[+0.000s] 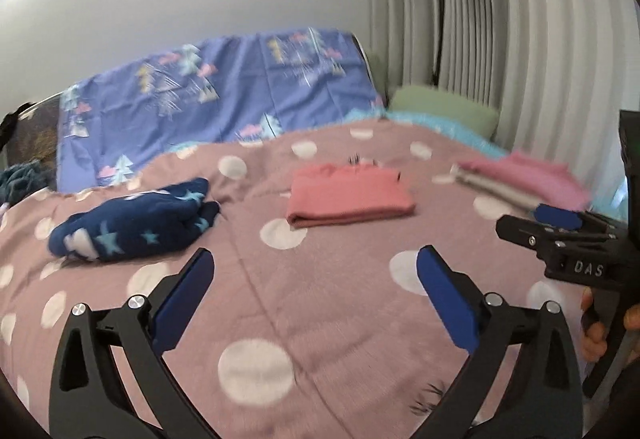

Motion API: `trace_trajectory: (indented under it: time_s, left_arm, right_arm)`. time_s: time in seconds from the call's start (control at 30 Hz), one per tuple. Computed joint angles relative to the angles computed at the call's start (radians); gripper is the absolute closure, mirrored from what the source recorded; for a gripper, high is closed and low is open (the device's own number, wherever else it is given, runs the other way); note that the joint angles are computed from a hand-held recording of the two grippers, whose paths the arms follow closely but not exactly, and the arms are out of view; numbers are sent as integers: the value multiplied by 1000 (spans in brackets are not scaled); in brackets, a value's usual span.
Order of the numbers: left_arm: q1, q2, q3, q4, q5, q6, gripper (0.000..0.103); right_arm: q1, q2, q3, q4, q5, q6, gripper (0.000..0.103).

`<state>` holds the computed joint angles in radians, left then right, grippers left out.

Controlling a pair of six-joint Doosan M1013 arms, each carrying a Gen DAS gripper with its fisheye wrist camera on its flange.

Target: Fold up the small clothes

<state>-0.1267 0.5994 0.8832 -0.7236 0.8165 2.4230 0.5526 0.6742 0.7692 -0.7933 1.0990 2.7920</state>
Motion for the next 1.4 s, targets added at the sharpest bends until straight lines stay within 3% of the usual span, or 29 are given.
trace_trajectory:
  time_s: [0.2, 0.33, 0.5, 0.73, 0.93, 1.13, 1.4]
  left_arm:
    - [38, -101, 128, -133, -54, 108, 1]
    - [64, -166, 211, -204, -102, 150, 1]
    - [57, -225, 287, -12, -216, 6, 1]
    - [76, -242, 318, 6, -152, -43, 1]
    - [79, -271, 357, 25, -163, -71, 1]
    - [74, -303, 400, -11, -202, 18, 1]
    - [79, -305, 402, -30, -174, 34, 1]
  right_arm:
    - [85, 9, -74, -151, 117, -44, 2]
    - [110, 7, -89, -153, 143, -39, 2]
    - [143, 6, -90, -190, 172, -30, 2]
    - [167, 29, -127, -191, 213, -72, 2]
    - [186, 43, -153, -223, 254, -93, 2]
    - [191, 50, -167, -219, 280, -96, 2]
    - [191, 57, -172, -211, 306, -92, 2]
